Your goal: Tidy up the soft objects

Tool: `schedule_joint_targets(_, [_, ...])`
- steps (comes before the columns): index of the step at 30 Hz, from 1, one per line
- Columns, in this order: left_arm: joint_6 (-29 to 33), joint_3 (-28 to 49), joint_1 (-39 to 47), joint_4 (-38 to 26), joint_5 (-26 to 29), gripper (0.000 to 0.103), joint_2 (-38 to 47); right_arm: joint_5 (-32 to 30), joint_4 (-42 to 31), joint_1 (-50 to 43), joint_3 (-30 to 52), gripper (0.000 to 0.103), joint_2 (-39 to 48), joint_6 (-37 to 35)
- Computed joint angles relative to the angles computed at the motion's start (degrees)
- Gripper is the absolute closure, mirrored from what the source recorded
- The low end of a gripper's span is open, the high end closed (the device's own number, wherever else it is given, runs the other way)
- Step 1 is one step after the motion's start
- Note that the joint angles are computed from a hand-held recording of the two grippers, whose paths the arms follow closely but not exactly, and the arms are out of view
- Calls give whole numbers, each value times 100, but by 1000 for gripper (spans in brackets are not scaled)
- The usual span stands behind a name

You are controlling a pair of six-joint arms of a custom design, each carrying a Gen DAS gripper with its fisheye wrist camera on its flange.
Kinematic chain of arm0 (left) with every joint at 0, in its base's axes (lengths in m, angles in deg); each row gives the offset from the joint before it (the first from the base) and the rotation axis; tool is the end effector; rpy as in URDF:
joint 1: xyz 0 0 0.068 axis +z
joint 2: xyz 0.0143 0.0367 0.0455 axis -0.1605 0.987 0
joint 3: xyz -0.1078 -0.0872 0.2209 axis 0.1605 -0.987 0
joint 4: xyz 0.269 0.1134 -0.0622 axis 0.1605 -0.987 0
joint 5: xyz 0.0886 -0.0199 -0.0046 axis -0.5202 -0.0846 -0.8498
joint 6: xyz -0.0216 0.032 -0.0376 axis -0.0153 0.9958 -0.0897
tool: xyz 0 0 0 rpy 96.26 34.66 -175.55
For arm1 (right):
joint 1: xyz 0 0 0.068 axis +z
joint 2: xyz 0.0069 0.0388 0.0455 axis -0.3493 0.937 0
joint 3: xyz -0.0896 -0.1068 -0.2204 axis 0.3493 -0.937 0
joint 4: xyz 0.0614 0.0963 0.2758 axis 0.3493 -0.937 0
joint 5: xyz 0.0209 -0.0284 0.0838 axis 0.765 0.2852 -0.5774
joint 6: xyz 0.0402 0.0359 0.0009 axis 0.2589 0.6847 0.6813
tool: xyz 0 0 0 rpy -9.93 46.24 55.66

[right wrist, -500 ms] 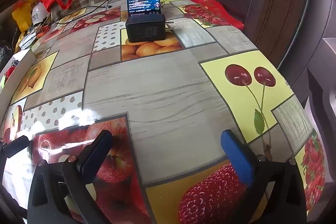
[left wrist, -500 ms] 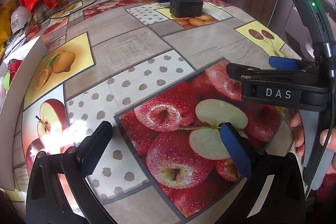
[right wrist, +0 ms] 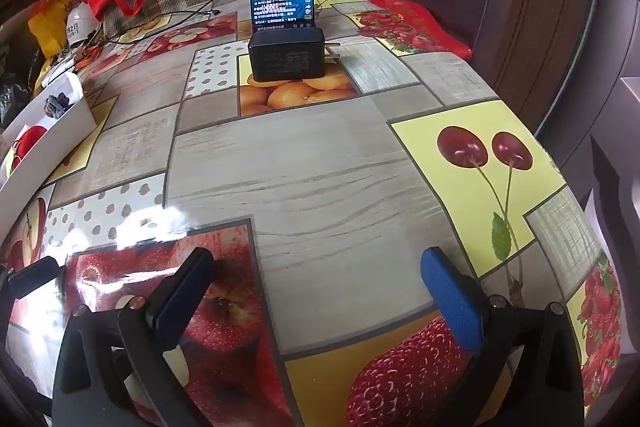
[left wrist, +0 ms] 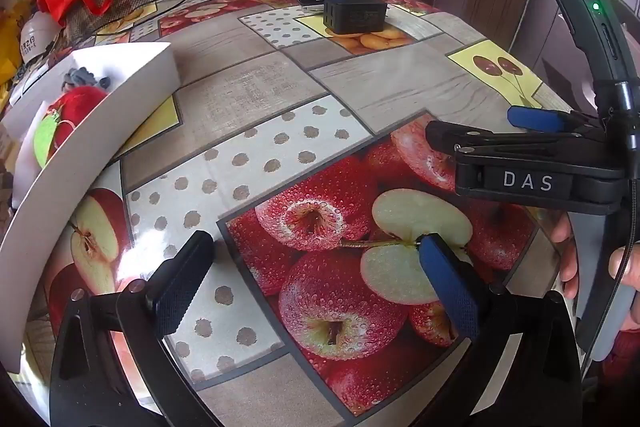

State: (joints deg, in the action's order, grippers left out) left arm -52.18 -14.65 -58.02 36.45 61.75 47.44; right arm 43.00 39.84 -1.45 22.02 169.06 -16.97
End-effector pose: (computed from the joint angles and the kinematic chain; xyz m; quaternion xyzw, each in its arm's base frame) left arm 0.1647 -0.1709 -0.0191 0.1232 0.9405 -0.0524 0.3122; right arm 0.2263 0.0717 -0.0146 -0.0342 0.9433 0.0085 0.3300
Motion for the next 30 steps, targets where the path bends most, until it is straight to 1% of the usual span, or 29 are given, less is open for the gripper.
schedule_joint_targets(30, [12, -6, 18, 6, 17, 0, -11, -54, 22, -5, 34, 0, 44, -93])
